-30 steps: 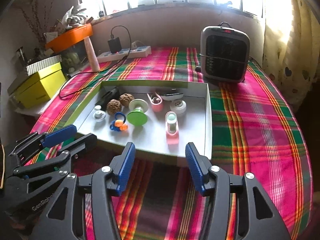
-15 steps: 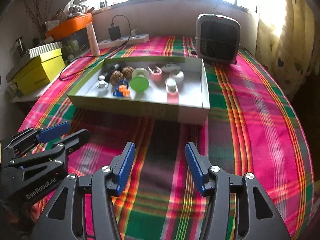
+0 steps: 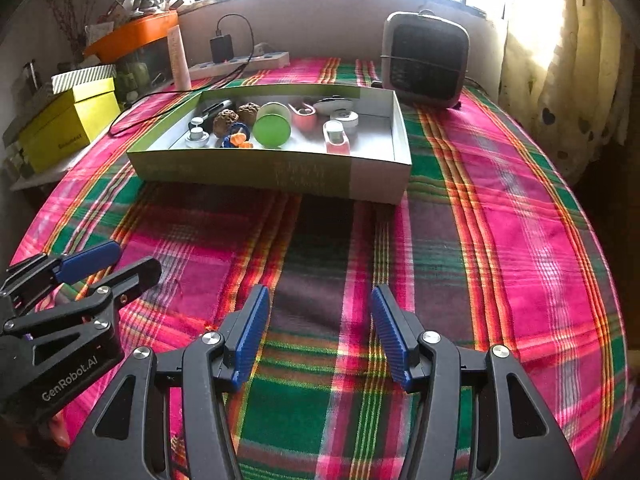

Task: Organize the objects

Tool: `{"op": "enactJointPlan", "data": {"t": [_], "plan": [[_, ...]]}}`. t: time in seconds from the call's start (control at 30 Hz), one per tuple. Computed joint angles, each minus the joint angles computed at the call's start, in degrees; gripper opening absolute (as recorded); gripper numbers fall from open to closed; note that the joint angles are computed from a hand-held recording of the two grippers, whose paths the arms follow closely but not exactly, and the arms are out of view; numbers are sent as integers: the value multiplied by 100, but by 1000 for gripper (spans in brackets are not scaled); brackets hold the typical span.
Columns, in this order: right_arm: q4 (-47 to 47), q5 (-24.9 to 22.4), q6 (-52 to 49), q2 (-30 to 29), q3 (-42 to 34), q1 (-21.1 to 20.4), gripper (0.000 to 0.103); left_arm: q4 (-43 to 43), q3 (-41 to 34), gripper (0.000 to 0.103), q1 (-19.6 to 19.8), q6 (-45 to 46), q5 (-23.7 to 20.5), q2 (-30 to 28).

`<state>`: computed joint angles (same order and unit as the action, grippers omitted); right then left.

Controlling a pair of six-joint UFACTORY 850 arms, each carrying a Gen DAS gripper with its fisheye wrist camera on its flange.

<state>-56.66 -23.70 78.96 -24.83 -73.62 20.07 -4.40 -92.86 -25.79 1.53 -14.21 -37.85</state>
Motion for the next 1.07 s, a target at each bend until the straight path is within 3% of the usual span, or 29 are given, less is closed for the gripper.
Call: {"op": "enactJointPlan", "data": {"t": [0.27, 0.47, 1.07], "plan": [[-266, -33, 333, 11, 47, 26, 58, -177, 92, 52, -9, 98, 180, 27], [-279, -32, 356, -1, 33, 30, 58, 362, 91, 52, -43, -336, 201, 21], [-298, -26, 377, 9, 53, 31, 58, 202, 109, 52, -28, -214, 216, 33]]}}
